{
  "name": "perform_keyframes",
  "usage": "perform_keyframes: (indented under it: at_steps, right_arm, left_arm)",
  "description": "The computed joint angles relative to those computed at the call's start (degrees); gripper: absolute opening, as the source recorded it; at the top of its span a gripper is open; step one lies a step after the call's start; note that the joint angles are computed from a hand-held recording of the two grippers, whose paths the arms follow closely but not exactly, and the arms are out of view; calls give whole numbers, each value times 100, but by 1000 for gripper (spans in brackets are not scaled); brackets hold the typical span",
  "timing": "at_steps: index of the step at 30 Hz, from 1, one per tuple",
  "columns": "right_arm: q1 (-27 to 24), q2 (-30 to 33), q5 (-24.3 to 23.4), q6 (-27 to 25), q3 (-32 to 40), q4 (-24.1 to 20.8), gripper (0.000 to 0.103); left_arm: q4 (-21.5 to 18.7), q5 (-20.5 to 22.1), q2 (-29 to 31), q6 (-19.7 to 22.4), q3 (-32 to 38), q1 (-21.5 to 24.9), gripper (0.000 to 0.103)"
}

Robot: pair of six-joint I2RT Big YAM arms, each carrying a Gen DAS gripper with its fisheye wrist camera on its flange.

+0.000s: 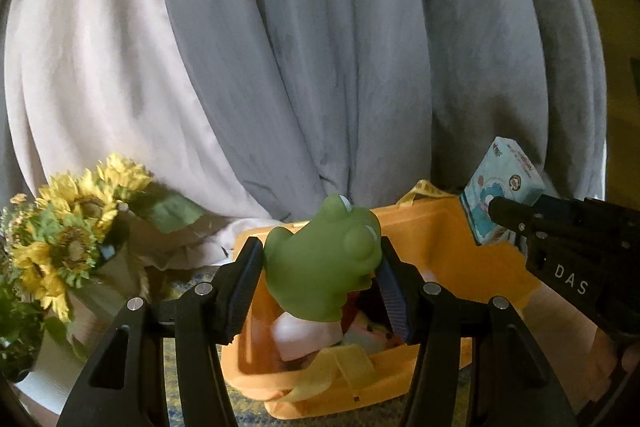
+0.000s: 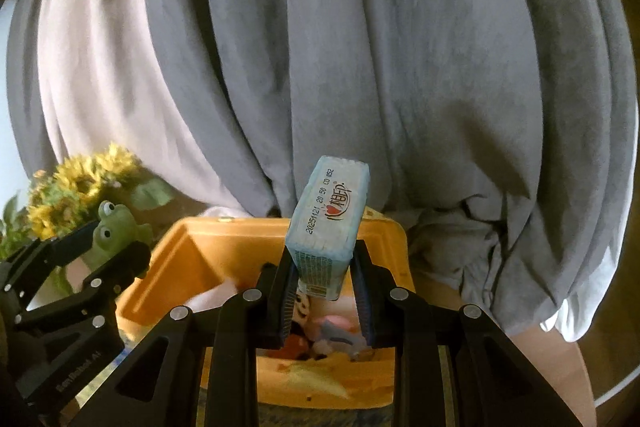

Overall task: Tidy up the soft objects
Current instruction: 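Carry the green frog and white box over the orange crate with both grippers, then open both grippers to drop the frog and box into the crate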

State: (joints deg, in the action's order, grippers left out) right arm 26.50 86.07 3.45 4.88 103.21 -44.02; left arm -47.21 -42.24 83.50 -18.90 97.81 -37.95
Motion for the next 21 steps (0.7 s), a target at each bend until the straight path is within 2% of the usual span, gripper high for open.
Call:
perform_keyframes:
  at_steps: [4,17,19,20,21]
  right_arm:
    - [-46,249,-25,-51,191,-173,27]
    - [-145,939,-70,-230,803,-835,28]
    - [-157,1017,-82,-241,888,-962,28]
    - [-154,1034,-59,-222,908,-1001,29]
    - [-154,1057,-33,-214,939,-1062,30]
  left_arm:
    - [-200,234,246,-47,206,144,55]
    - [-1218,1033,974,-242,899,448,56]
    - [-1280,1082,1016,-271,940,470,61]
    - [-1311,1078,1025,-287,953,472,67]
    - [-1324,1057,1020,-291,960,464,68]
